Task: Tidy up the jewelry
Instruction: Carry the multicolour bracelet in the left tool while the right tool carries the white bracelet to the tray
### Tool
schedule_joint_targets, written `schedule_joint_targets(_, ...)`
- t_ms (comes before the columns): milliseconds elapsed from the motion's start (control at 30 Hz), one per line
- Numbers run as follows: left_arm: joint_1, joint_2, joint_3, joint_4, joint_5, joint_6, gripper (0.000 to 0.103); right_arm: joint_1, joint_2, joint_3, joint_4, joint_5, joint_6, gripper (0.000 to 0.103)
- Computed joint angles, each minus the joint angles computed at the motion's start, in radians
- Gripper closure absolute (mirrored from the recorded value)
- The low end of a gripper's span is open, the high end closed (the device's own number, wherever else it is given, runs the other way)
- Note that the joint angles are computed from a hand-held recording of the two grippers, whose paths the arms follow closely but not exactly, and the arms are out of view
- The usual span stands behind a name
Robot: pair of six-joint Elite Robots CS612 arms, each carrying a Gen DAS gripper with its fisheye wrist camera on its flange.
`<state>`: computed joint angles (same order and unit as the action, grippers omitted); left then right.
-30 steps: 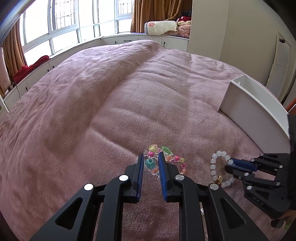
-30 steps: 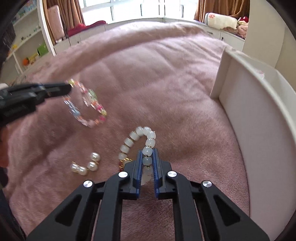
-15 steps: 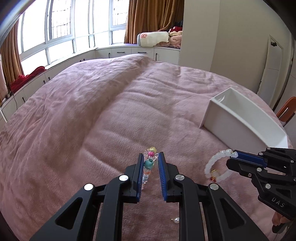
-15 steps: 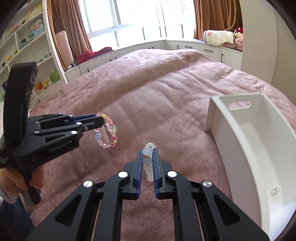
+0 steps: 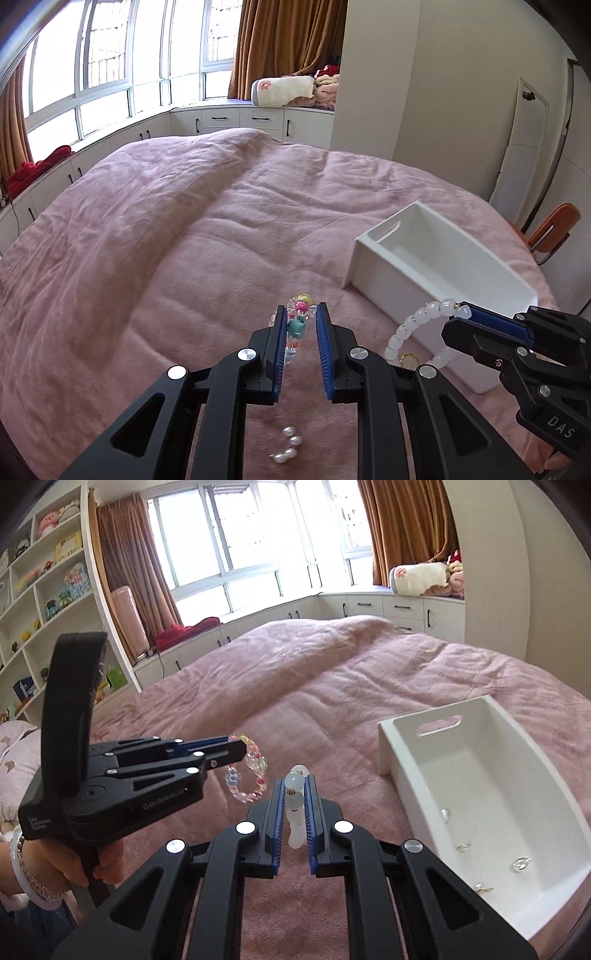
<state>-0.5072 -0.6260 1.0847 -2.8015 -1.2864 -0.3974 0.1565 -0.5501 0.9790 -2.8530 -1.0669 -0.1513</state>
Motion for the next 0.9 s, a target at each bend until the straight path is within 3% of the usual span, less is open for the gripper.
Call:
schedule_joint_targets(533,-0.065,0.109,-0.261,0.074,0.004,0.123,0.082,-0.076,-0.056,0.095,-0.157,-0.076,0.076,0.092)
schedule_joint_targets(733,-0.083,0.176,-0.4,0.142,-0.006,0.16,0.082,-0.103,-0.059,0.104,-0.161,-0.114,0.095,0.092)
schedule_joint_targets(900,-0.086,0.253,-0.554,0.24,-0.03,0.141,0.082,-0.12,-0.06,0.107,-0.142,-0.138,0.105,0.092)
